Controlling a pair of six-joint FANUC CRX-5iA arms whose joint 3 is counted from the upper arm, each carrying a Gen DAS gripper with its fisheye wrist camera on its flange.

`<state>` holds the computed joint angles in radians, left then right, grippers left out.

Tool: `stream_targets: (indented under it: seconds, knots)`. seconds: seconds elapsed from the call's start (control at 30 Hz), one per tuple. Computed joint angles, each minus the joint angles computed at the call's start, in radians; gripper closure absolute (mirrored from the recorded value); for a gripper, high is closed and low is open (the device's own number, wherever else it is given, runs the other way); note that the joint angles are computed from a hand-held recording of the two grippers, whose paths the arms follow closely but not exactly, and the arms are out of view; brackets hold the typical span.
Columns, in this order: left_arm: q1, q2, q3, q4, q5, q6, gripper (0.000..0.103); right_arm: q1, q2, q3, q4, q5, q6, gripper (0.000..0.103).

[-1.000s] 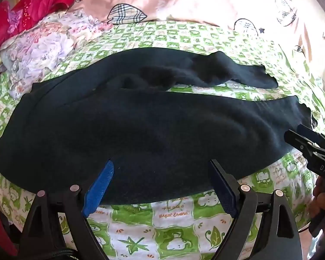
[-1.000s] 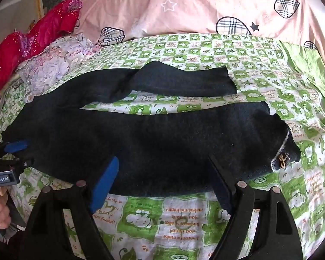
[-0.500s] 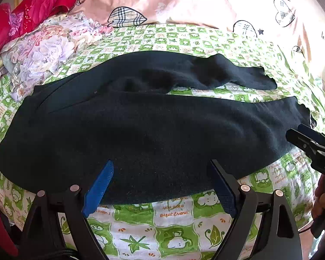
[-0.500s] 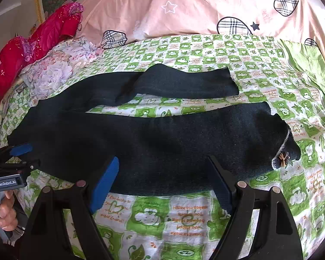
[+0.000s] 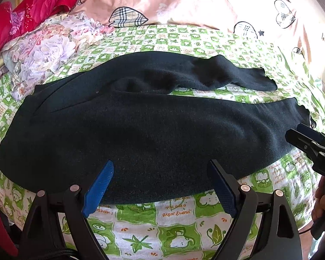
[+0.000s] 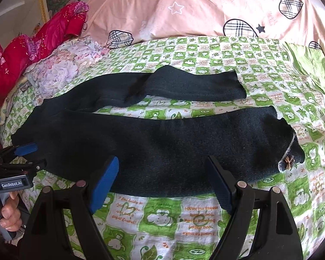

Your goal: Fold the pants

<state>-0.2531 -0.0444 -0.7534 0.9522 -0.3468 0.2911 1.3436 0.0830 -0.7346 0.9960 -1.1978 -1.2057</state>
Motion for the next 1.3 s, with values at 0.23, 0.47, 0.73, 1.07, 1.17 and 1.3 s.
stream_targets:
  seconds: [0.23,0.47,0.73,1.07,1.17,1.3]
  knots:
    - [0.002,0.002,0.002,-0.001,-0.007,0.000,0.014,-0.004,0.001,-0.011,0.017,0.013,-0.007,0.021]
    - [-0.002,0.006,0.005,-0.007,-0.005,0.005,0.014,-0.005,0.004,-0.003,0.016,0.013,-0.001,0.021]
    - [-0.003,0.008,0.006,-0.008,-0.008,0.005,0.014,-0.003,0.006,-0.001,0.015,0.014,-0.001,0.021]
    - [0.008,0.017,0.021,-0.026,-0.042,0.006,0.014,-0.006,0.003,0.000,0.025,0.019,0.001,0.021]
    - [0.012,0.021,0.027,-0.033,-0.052,0.006,0.014,-0.006,0.001,0.000,0.027,0.024,-0.002,0.021]
    - [0.016,0.029,0.038,-0.048,-0.061,0.014,0.014,-0.007,-0.004,-0.002,0.023,0.030,-0.001,0.021]
